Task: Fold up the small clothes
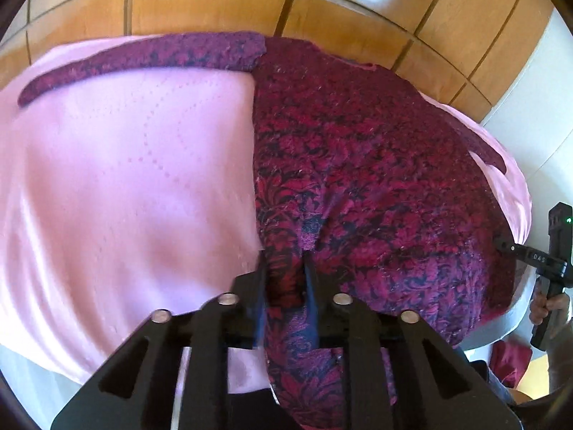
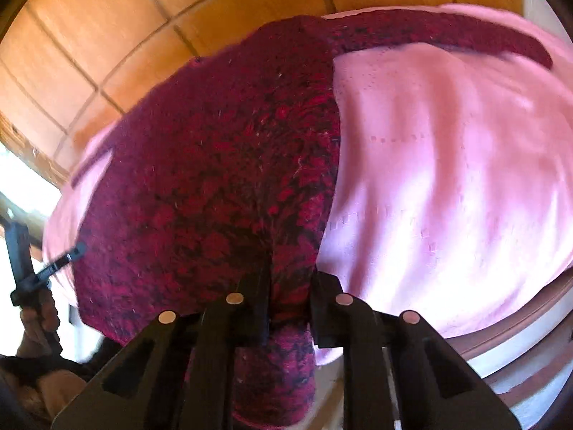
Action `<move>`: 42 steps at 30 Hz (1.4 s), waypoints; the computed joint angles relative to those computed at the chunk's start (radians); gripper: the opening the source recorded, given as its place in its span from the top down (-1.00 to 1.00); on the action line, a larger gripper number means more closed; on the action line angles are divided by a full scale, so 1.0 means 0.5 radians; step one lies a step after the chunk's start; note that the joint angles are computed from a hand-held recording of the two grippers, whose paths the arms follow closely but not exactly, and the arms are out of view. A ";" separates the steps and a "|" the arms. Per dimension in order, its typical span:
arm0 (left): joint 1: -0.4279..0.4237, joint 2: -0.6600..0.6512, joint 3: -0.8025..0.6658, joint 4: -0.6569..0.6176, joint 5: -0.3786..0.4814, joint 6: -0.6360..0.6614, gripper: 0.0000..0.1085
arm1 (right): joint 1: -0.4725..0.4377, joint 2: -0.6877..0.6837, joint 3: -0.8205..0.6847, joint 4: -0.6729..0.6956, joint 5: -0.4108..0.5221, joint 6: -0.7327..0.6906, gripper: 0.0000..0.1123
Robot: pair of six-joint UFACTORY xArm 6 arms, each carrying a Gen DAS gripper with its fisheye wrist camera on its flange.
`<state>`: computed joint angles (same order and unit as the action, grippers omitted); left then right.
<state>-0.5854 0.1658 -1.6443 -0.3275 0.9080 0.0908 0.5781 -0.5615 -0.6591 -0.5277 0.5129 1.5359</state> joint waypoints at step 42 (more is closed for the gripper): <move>-0.069 1.239 -1.849 -0.017 0.316 -0.410 0.02 | -0.879 1.054 -1.426 -0.495 -0.014 -0.393 0.78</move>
<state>-0.6197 0.7852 -2.5688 -0.3359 1.0663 -0.1141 0.1388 -0.0344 -1.3723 -0.7754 0.5057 1.3393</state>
